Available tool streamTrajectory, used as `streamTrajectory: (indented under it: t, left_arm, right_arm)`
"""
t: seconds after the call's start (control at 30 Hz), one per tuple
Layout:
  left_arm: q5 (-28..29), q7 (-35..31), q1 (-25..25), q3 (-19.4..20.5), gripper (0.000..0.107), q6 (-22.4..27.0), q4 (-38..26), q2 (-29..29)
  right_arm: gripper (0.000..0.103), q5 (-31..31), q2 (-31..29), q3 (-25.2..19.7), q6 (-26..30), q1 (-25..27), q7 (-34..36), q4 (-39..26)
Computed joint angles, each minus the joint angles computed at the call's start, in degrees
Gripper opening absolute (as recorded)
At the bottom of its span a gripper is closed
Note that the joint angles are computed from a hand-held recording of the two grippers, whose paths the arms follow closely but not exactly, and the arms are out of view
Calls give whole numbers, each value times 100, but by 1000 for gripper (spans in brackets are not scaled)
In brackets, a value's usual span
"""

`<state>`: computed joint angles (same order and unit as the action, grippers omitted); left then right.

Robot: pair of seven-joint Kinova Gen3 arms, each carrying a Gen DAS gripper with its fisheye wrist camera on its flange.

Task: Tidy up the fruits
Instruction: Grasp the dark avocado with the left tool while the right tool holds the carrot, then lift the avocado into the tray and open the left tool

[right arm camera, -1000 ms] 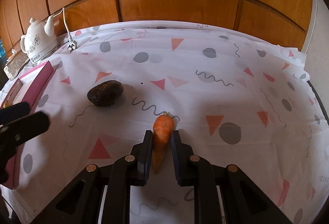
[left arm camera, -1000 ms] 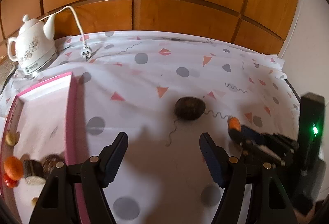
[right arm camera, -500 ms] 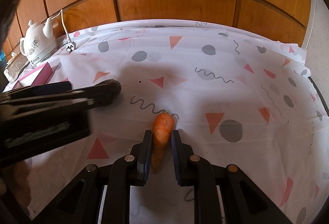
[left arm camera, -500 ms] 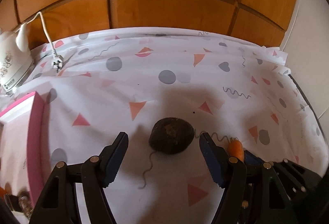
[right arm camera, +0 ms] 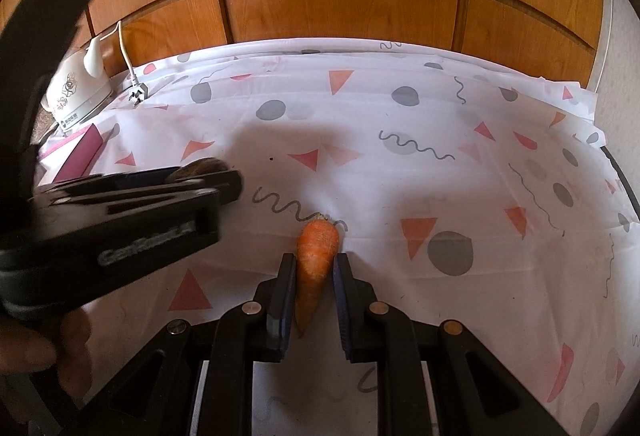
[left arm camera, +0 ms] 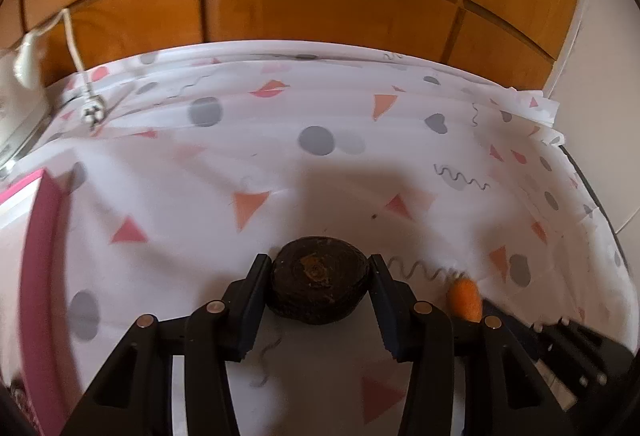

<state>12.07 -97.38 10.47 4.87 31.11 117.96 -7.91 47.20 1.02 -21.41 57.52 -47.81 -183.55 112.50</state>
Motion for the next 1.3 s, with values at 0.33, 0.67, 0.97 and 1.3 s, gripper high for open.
streamTrajectory:
  t: [0.33, 0.67, 0.97, 1.3]
  left_arm:
    - [-168, 167, -184, -226, 49, -57, 863, -1053]
    - [-188, 93, -133, -245, 49, -240, 1069, -1111]
    - [-144, -5, -45, -368, 48, -292, 1108, -1148]
    - [26, -195, 65, -594, 48, -8, 1065, -1332]
  right_arm:
    - [18, -6, -19, 10, -54, 8, -3, 37]
    - [18, -23, 90, 9, 155, -67, 84, -90]
    - [18, -23, 95, 41, 162, -100, 94, -94]
    - [18, 52, 300, 59, 551, -290, 162, -281]
